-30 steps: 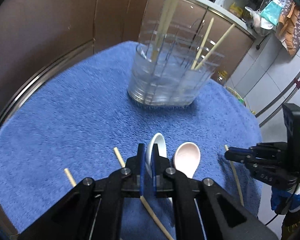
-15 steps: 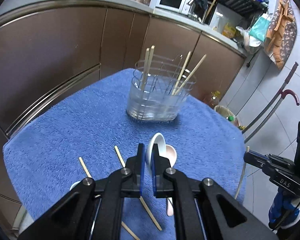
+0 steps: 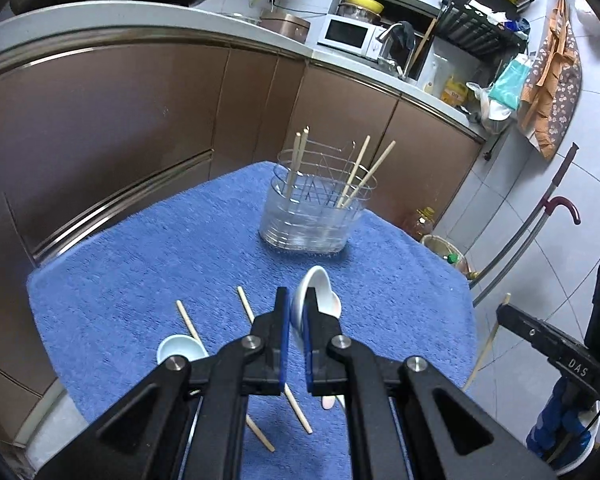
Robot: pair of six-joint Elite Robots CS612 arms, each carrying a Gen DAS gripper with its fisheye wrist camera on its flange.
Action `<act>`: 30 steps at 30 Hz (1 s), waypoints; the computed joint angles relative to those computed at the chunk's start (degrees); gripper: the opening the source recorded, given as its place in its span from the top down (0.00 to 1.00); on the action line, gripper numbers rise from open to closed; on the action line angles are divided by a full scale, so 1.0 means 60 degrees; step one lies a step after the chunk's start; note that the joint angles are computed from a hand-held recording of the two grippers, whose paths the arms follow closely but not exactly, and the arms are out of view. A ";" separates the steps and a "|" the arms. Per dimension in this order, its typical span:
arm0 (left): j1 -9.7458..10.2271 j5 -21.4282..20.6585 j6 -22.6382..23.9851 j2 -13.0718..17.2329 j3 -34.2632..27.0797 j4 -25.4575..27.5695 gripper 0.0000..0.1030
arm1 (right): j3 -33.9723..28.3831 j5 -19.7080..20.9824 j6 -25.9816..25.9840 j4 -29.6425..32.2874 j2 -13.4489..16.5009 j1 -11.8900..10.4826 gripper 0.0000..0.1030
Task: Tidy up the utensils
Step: 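Lift the white spoon with the left tool over the cup while the right tool carries its chopstick there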
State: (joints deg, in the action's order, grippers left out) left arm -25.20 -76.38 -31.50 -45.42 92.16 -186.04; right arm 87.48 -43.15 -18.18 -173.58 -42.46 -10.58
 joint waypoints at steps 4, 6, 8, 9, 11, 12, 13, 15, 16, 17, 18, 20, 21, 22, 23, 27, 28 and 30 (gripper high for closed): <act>-0.0051 0.0289 0.0092 -0.0056 -0.0015 0.0008 0.95 | -0.0062 0.0216 0.0216 -0.0263 0.0015 -0.0068 0.94; -0.0066 0.0485 0.0138 -0.0045 -0.0134 0.0091 0.95 | -0.0157 0.0298 0.0361 -0.0495 0.0044 -0.0089 0.94; -0.0078 0.0681 0.0208 -0.0016 -0.0302 0.0151 0.95 | -0.0308 0.0353 0.0565 -0.0788 0.0106 -0.0089 0.94; -0.0086 0.0846 0.0277 0.0009 -0.0439 0.0186 0.95 | -0.0403 0.0399 0.0650 -0.0880 0.0146 -0.0088 0.94; -0.0073 0.1043 0.0436 0.0083 -0.0731 0.0180 0.95 | -0.0673 0.0507 0.0868 -0.1048 0.0255 -0.0072 0.94; -0.0062 0.1099 0.0495 0.0119 -0.0873 0.0202 0.95 | -0.0869 0.0540 0.1018 -0.1166 0.0334 -0.0047 0.94; -0.0053 0.1196 0.0620 0.0185 -0.1128 0.0231 0.95 | -0.1078 0.0541 0.1138 -0.1280 0.0415 -0.0016 0.94; -0.0049 0.1454 0.0926 0.0331 -0.1608 0.0273 0.95 | -0.1589 0.0571 0.1481 -0.1574 0.0625 0.0068 0.94; -0.0055 0.1632 0.1066 0.0418 -0.1862 0.0305 0.95 | -0.1939 0.0630 0.1760 -0.1735 0.0768 0.0114 0.94; -0.0050 0.1822 0.1199 0.0542 -0.2193 0.0372 0.95 | -0.2274 0.0644 0.2019 -0.1915 0.0906 0.0164 0.94; -0.0032 0.1924 0.1256 0.0650 -0.2467 0.0449 0.95 | -0.2597 0.0633 0.2250 -0.2089 0.1043 0.0215 0.94; 0.0017 0.2225 0.1319 0.0991 -0.3253 0.0688 0.95 | -0.3415 0.0631 0.2862 -0.2493 0.1421 0.0339 0.94; 0.0025 0.2441 0.1388 0.1156 -0.3578 0.0765 0.95 | -0.3763 0.0641 0.3067 -0.2573 0.1584 0.0393 0.94; 0.0029 0.2772 0.1515 0.1389 -0.4020 0.0887 0.95 | -0.4260 0.0677 0.3356 -0.2628 0.1829 0.0461 0.94; 0.0026 0.2996 0.1609 0.1574 -0.4365 0.1006 0.95 | -0.4640 0.0668 0.3559 -0.2660 0.2020 0.0516 0.94; 0.0060 0.3861 0.1985 0.2444 -0.5821 0.1373 0.95 | -0.6277 0.0203 0.4126 -0.2791 0.2883 0.0792 0.94; 0.0056 0.4095 0.2143 0.2661 -0.6150 0.1407 0.95 | -0.6588 0.0033 0.4124 -0.2762 0.3059 0.0860 0.94; 0.0050 0.4538 0.2418 0.3066 -0.6729 0.1434 0.95 | -0.7118 -0.0307 0.3951 -0.2579 0.3380 0.0995 0.94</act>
